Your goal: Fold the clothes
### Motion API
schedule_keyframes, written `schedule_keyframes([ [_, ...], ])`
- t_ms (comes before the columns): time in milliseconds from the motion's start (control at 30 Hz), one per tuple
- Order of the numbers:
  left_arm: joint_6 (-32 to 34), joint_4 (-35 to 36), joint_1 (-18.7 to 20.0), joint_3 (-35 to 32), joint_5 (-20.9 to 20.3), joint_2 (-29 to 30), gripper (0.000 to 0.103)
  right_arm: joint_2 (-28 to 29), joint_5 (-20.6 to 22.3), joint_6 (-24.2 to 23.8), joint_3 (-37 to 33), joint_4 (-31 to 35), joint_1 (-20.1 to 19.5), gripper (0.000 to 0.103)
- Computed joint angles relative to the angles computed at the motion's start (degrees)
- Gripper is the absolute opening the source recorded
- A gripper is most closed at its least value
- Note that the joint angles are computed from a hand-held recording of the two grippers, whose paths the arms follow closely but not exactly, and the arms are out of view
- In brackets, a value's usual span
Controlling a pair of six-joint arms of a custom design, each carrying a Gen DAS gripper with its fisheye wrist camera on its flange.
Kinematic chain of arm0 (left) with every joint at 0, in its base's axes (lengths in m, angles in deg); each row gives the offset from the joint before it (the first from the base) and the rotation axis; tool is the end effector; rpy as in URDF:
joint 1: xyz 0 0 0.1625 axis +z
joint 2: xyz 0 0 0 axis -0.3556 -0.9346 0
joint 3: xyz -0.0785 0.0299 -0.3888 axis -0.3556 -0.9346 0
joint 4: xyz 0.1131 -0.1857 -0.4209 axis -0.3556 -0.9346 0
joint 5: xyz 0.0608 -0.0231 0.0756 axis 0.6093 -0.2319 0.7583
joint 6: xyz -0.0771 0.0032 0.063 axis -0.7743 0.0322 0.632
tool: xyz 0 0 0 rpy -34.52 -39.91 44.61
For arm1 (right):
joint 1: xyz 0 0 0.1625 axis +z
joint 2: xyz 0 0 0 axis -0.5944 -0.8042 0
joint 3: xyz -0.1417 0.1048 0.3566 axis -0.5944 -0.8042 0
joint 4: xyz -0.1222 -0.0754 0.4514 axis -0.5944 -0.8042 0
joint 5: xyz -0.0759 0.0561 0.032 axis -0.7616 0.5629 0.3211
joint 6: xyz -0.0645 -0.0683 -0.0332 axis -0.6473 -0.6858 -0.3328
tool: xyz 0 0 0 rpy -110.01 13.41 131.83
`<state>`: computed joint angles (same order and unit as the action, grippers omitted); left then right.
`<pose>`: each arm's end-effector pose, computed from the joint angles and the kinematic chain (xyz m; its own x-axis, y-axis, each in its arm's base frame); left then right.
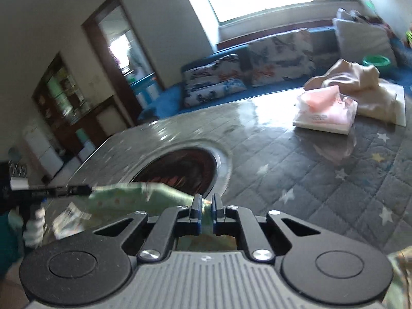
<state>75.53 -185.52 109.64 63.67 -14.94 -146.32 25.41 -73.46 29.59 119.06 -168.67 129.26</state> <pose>0.1178 -0.6839 0.2935 -0.8433 0.4321 -0.3197 0.5369 0.6483 -0.5399 0.1587 -0.6648 0.0057 -0.8798 -0.3243 0.3476 -0.4739 0.6555 -0.5880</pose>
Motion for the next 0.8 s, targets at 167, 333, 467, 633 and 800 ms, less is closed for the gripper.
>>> schedule_keyframes([
  [167,7.9,4.7,0.3,7.7,2.4,-6.9,0.012,-4.8,-2.1,-5.0,8.8,1.6,0.5,0.001],
  [333,11.6,8.0,0.0,10.6,8.9,-8.9,0.011,-6.1,-6.7,-4.7,12.1,4.8,0.1,0.001],
  [467,9.8,7.7,0.2,10.4,8.6,-9.7,0.015,-7.3,-6.3,-2.6,12.7,2.6,0.1,0.012],
  [633,3.3,1.7,0.2,9.0,7.0,-8.4,0.048,-6.2,-4.5,0.5,9.1,-0.4,-0.8,0.036],
  [800,-1.7,0.0,-0.3,6.1,9.3,-4.7,0.055,-3.0,-5.6,3.2,3.3,2.0,-1.5,0.042],
])
